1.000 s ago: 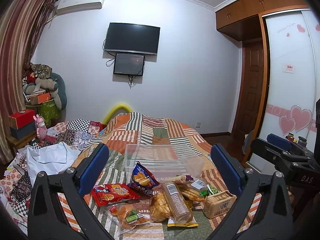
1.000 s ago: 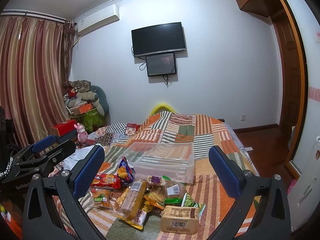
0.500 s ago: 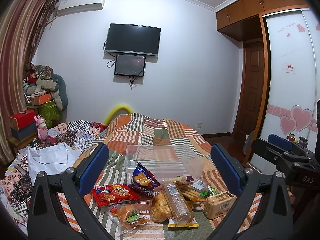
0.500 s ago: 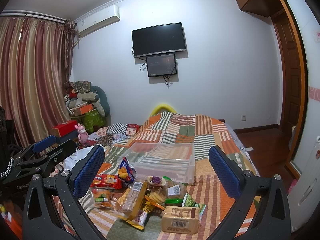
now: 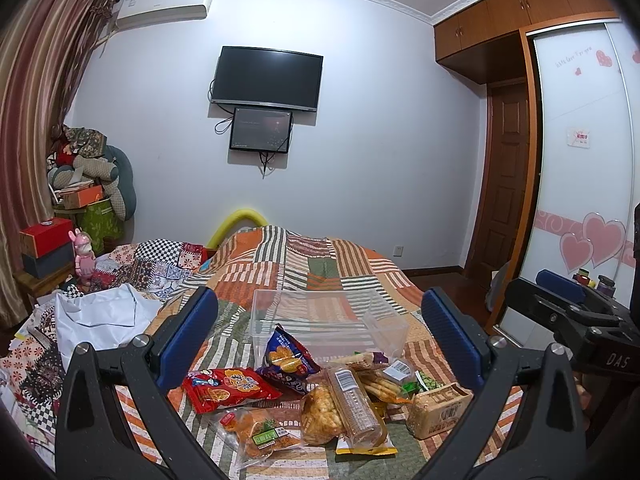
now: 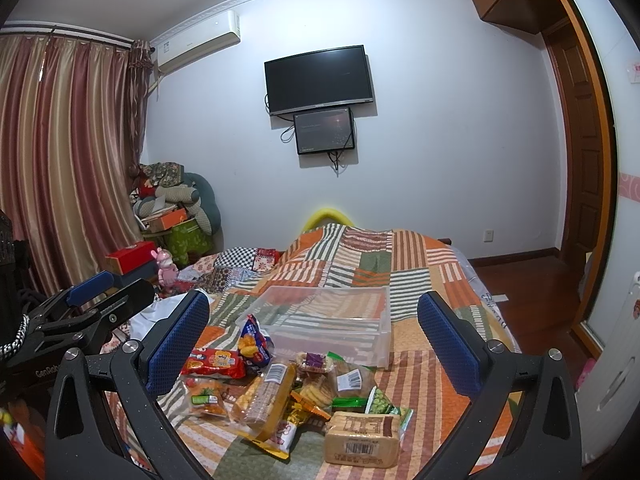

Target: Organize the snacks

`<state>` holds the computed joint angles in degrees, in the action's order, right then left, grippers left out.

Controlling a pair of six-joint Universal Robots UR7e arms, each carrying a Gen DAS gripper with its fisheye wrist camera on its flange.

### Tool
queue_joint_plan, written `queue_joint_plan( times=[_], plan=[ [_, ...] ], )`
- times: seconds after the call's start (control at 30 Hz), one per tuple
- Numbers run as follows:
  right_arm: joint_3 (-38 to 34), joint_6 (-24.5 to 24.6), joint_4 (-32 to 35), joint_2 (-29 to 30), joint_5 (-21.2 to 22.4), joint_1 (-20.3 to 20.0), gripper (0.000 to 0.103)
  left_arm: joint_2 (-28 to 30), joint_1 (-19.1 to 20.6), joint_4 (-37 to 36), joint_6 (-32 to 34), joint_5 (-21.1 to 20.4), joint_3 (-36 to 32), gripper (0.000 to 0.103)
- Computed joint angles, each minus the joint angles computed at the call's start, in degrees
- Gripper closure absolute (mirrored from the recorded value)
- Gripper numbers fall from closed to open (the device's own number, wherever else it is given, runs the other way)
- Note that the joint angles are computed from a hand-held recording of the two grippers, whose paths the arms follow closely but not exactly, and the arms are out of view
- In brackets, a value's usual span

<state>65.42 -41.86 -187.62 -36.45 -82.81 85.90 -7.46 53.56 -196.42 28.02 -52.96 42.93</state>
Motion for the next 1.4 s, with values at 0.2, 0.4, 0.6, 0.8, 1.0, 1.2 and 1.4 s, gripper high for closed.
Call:
queue_joint_plan(
  times=[0.2, 0.4, 0.6, 0.8, 1.0, 1.2, 1.4],
  plan=[
    [0.0, -0.02, 0.01, 0.0, 0.0, -0.01, 0.0, 0.01, 0.02, -0.29, 0.2, -0.01, 0.08, 0.0],
    [0.31, 0.07, 0.07, -0.16, 0.05, 0.05, 0.0, -0.16, 0.01, -0.18, 0.0, -0.03, 0.33, 0.0],
    [0.69, 0.31, 0.11, -0.31, 0.02, 0.12, 0.0, -0.31, -0.04, -0.1, -0.06, 0.11, 0.63, 0.0],
    [-0.43, 0.29, 0.83, 0.26, -0.59, -0.12, 0.0, 0.07, -0.03, 0.71, 0.44, 1.22, -0.18, 0.0],
    [-1.83, -0.18, 2.97, 1.07, -3.45, -0.6, 0.0, -0.27, 0.78, 3.59, 0.82, 2.67, 0.07, 0.0],
    [-4.18, 0.2, 7.83, 1.98, -7.18, -1.45, 0.0, -1.82, 2.65, 11.01, -4.41, 4.94, 1.09, 0.015],
    [-5.52, 0.2, 11.8, 2.75, -11.35, -2.1, 0.0, -2.21, 4.91, 19.23, -10.06, 6.85, 0.79, 0.019]
  ],
)
